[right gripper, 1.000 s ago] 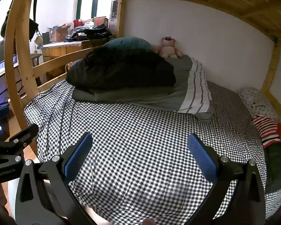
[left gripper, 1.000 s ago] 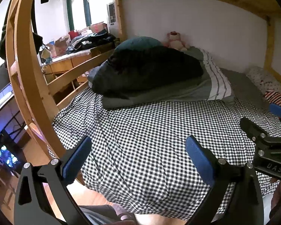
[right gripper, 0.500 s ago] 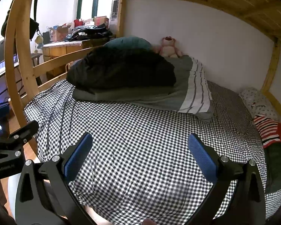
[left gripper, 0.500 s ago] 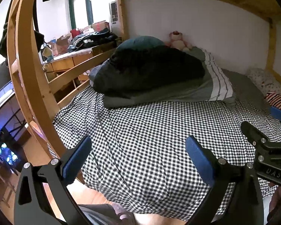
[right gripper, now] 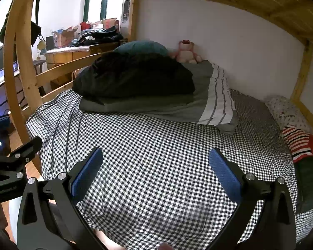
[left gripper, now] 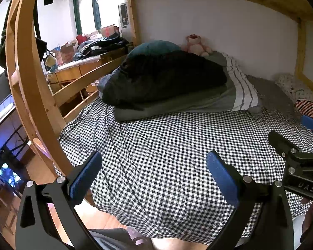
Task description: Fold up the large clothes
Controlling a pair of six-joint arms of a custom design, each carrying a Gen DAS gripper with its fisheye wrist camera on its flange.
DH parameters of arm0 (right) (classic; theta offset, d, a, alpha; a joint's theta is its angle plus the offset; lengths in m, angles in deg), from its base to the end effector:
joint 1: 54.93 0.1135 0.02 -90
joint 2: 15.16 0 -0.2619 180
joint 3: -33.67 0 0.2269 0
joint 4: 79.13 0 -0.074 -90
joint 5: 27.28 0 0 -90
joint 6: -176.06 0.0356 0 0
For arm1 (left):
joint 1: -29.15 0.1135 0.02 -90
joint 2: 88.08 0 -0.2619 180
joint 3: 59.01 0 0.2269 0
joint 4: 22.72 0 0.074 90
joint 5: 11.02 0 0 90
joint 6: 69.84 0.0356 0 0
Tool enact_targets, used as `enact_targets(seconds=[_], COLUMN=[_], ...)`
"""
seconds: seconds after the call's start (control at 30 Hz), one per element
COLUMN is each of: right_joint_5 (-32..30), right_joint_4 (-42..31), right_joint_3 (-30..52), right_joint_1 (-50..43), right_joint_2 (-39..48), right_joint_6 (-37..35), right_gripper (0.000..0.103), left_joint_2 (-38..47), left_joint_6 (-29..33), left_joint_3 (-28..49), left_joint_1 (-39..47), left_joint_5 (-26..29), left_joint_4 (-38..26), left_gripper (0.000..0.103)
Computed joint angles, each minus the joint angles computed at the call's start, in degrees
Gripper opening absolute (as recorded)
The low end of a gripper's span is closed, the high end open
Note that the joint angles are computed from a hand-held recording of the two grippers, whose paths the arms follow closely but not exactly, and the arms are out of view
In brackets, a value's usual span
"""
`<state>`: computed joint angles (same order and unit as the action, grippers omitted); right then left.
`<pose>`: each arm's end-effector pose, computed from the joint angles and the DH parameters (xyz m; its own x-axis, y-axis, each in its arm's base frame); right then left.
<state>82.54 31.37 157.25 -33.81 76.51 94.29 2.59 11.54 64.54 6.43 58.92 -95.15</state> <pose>0.2893 0.0988 0.4297 -0.5758 -0.0781 -0.8138 -0.0060 0.9958 -0.0913 0.2782 -0.1032 0.4301 -0.5985 0.0980 -0.7951 0.0295 0.9945 0.1004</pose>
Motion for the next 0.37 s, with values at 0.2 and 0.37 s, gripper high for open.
enact_targets(seconds=[0.2, 0.37], right_joint_5=[-0.13, 0.09], right_joint_4=[-0.02, 0.13], right_joint_3=[-0.05, -0.42], right_joint_1=[-0.10, 0.19], right_joint_2=[-0.03, -0.29], right_joint_6=[-0.01, 0.39], right_gripper=[0.100, 0.100], left_joint_2=[0.25, 0.11], left_joint_6=[-0.45, -0.15], left_joint_3=[0.66, 0.54], left_joint_1=[0.01, -0.13], left_joint_5=[0.12, 0.08], left_joint_4=[-0.39, -0.24], left_gripper=[0.099, 0.099])
